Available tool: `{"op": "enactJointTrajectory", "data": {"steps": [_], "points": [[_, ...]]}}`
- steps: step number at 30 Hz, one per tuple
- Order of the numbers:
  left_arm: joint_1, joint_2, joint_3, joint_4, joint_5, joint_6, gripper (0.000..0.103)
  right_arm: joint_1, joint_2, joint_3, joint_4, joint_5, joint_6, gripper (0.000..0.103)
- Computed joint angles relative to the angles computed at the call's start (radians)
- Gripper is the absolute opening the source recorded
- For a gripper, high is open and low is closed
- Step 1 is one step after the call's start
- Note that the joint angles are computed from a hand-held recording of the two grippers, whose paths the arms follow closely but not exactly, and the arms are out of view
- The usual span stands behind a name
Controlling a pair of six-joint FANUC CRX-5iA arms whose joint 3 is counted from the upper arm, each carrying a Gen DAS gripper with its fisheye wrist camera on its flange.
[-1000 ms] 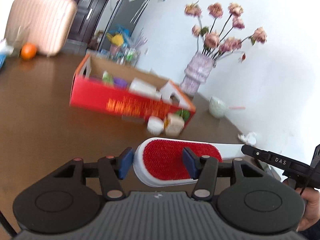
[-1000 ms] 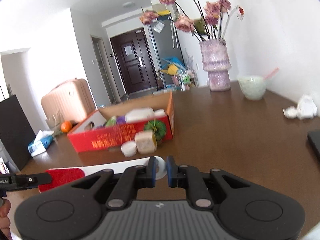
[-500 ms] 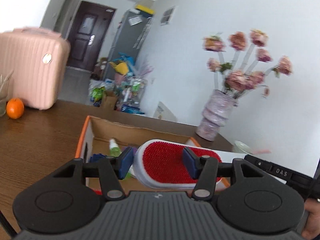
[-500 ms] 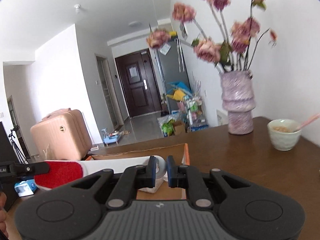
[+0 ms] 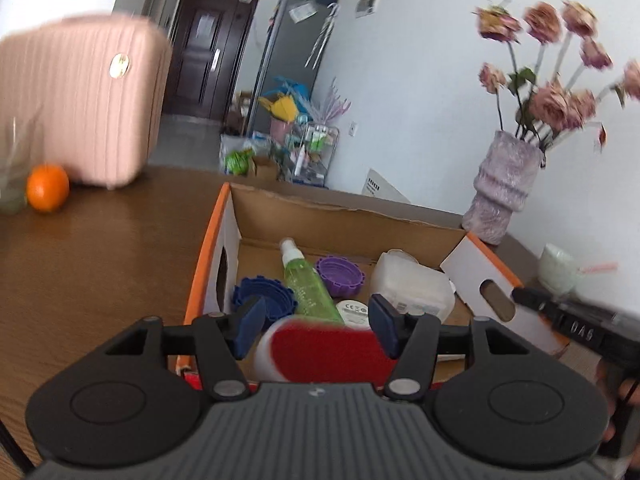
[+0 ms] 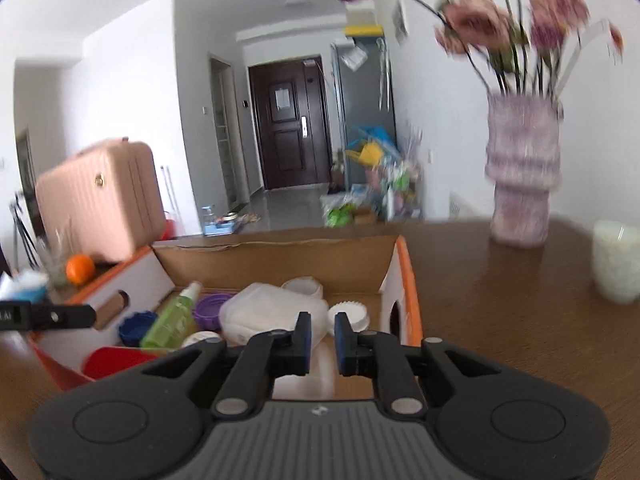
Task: Organize rigid objects
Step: 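Carry the lint brush into the box and open both grippers, then lift both open grippers out of the box back over the table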
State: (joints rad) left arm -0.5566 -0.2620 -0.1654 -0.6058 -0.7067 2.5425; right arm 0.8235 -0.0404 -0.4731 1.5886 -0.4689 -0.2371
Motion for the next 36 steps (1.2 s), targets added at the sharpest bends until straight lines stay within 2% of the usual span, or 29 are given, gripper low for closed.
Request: {"op": "enactJointTrajectory", "data": {"steps": [3,6,9,13,17,18,19,21,23,24,28,36], "points": [[-0.045,0.014,0.023,-0.067,-0.036,0.028,0.064,-0.027,-0.007,-0.031,0.180,-0.039,-0.132,0.016],[-0.057,0.029,0.036,-0.082,-0.057,0.025,0.065,-0.043,-0.012,-0.037,0.189,-0.015,-0.159,0.016],[-0.078,0.042,0.057,-0.108,-0.105,0.029,0.068,-0.031,-0.010,-0.037,0.168,-0.041,-0.147,0.018],[-0.208,0.084,0.137,-0.285,-0.283,0.082,0.076,-0.032,-0.014,-0.044,0.168,-0.032,-0.142,0.027],[-0.319,0.098,0.175,-0.405,-0.394,0.121,0.081,-0.019,-0.030,-0.051,0.154,-0.032,-0.119,0.034],[-0.364,0.105,0.186,-0.450,-0.446,0.141,0.083,-0.006,-0.041,-0.059,0.148,-0.051,-0.117,0.041],[-0.407,0.108,0.189,-0.498,-0.489,0.156,0.090,0.008,-0.060,-0.075,0.157,-0.072,-0.124,0.046],[-0.515,0.118,0.183,-0.631,-0.593,0.208,0.103,0.013,-0.109,-0.119,0.216,-0.079,-0.155,0.077],[-0.598,0.123,0.169,-0.718,-0.675,0.251,0.103,0.013,-0.164,-0.174,0.322,-0.103,-0.220,0.091],[-0.614,0.118,0.168,-0.712,-0.686,0.253,0.103,0.029,-0.184,-0.192,0.331,-0.130,-0.223,0.095],[-0.660,0.101,0.169,-0.682,-0.718,0.305,0.103,0.122,-0.255,-0.241,0.258,-0.210,-0.180,0.097],[-0.820,0.100,0.192,-0.753,-0.878,0.360,0.103,0.321,-0.353,-0.297,0.101,-0.343,-0.056,0.097]]}}
